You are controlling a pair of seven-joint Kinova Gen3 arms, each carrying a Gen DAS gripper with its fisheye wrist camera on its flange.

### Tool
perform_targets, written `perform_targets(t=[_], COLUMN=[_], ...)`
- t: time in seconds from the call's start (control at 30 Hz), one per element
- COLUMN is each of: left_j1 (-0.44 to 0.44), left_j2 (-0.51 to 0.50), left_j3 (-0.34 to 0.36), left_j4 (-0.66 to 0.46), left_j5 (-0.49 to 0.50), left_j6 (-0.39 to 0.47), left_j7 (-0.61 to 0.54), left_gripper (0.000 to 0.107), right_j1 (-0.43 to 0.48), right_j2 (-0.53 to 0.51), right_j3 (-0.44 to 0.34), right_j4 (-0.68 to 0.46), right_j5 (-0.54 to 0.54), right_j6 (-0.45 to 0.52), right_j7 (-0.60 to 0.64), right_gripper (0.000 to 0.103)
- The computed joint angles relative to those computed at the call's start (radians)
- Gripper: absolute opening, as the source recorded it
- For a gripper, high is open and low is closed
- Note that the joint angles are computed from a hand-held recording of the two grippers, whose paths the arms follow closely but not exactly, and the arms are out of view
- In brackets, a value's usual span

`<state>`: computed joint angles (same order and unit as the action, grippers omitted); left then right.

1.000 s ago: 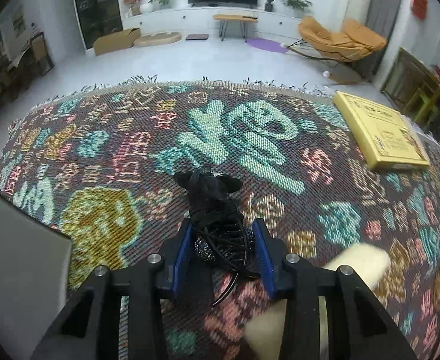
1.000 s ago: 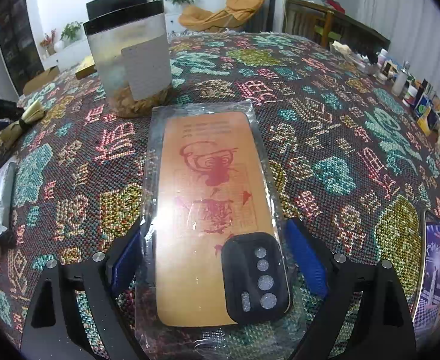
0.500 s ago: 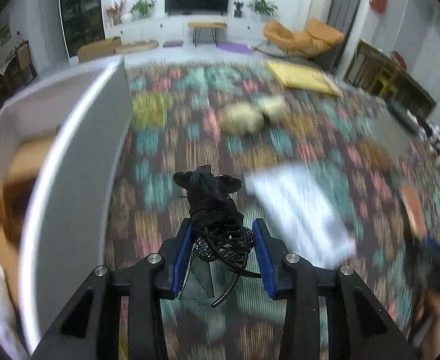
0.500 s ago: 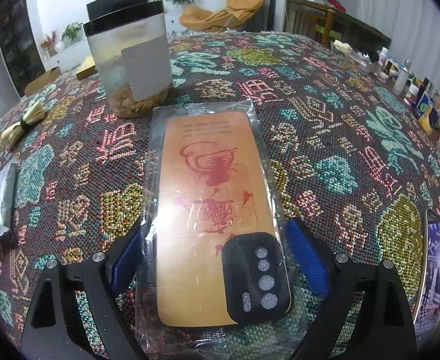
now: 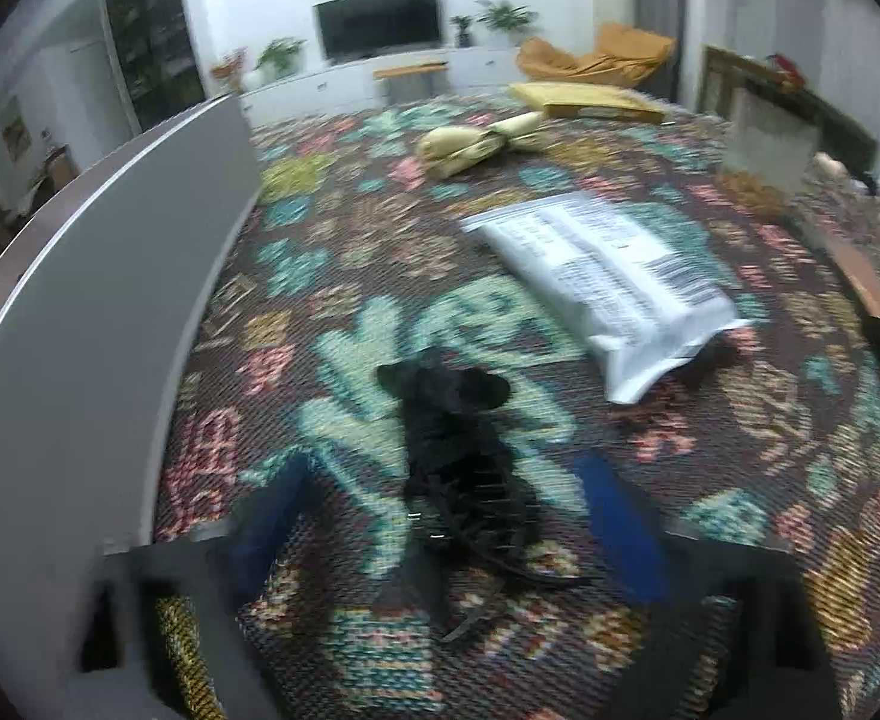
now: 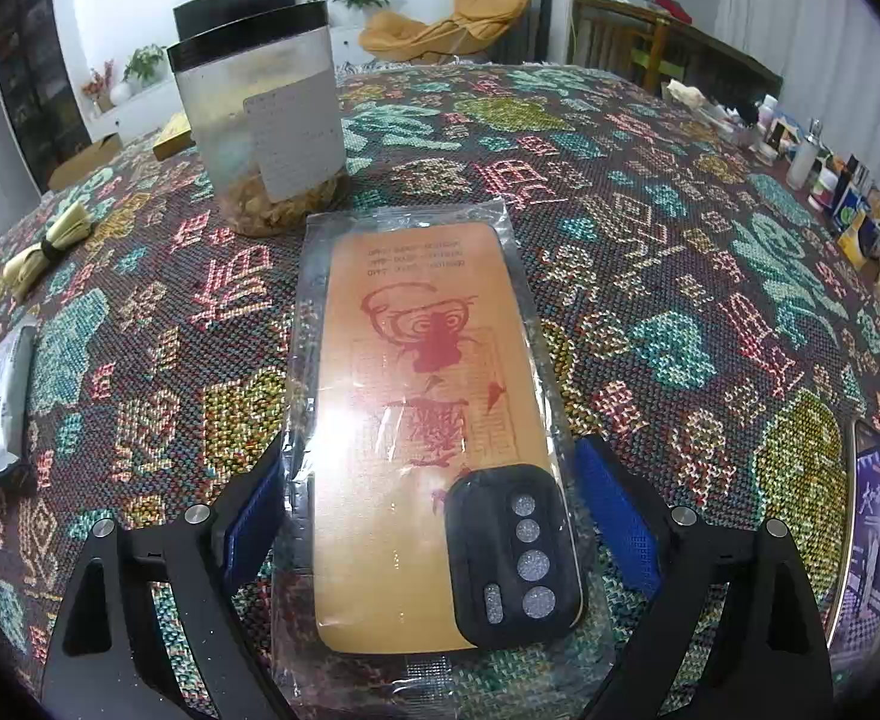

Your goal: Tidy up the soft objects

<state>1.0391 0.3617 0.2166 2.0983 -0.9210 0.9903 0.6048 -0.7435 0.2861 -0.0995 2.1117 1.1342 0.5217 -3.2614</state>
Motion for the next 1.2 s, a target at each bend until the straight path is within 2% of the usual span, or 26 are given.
perform_targets(t=[0.07,0.13,1.2], left_j1=[-0.034,-0.030,-0.034], left_j2=[-0.031,-0.041,-0.031], left_j3=[0.016,-0.004,-0.001], left_j4=[0.044,0.065,0.057], left_j5=[-0.015,-0.027,-0.029], left_j6=[-0.059,-0.096,-0.090], left_j7=[0.047,0.075,0.072], left_gripper=[0.103,0.103,0.103], right_j1=[0.001,0.000,0.000], right_j2=[0.000,0.000,0.000], right_j3=[0.000,0.000,0.000], right_j4=[0.000,0.000,-0.001], right_j5=[-0.001,-0.001,-0.004], right_j6=[0.000,0.000,0.000], right_j7=[0.002,0.001,0.005], right_gripper=[0.093,0.093,0.093])
